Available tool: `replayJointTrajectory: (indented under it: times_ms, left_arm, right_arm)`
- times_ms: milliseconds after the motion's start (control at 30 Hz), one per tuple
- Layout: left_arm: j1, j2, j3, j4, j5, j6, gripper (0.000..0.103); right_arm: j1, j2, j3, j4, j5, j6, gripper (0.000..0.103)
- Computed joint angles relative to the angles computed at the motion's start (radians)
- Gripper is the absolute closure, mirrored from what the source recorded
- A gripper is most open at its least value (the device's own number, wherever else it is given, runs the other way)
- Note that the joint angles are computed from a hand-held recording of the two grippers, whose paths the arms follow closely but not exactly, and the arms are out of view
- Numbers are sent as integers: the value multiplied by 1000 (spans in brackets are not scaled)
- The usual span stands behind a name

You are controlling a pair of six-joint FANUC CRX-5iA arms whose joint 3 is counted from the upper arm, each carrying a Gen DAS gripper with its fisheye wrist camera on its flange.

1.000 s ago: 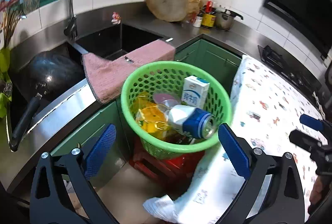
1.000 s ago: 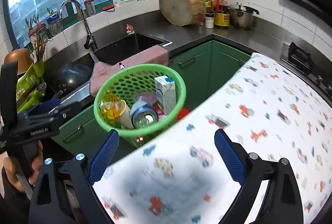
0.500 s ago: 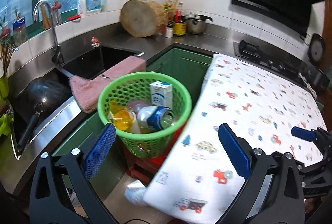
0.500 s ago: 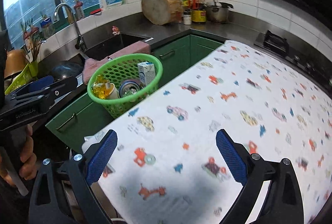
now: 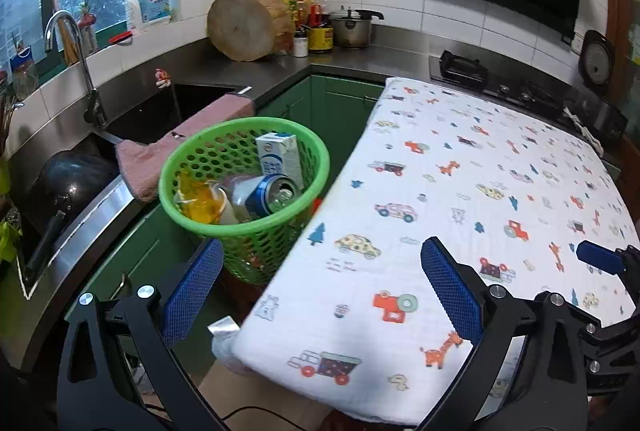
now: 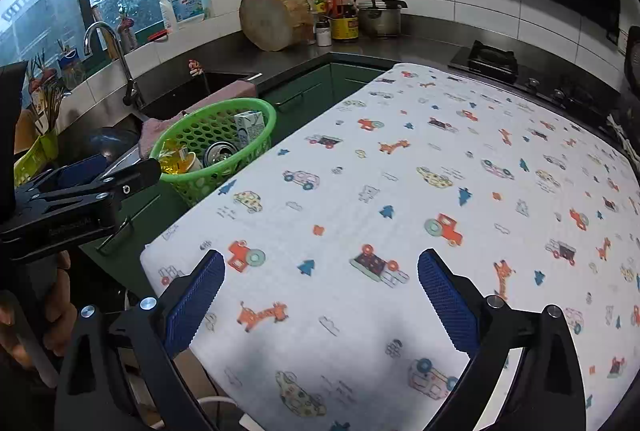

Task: Collect trash

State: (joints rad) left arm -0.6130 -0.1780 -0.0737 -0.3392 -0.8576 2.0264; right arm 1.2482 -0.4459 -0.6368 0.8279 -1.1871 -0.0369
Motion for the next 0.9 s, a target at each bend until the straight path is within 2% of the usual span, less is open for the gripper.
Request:
replayJointTrajectory:
  times_ms: [200,900]
  left_arm:
    - [-41,12,18,-46,-14,19,5]
    - [-59,30,33,-71,-48,26,5]
  right_arm:
    - [21,-16,-21,7,-51,-33,8]
    - [-3,-29,-36,11,-31,-39,8]
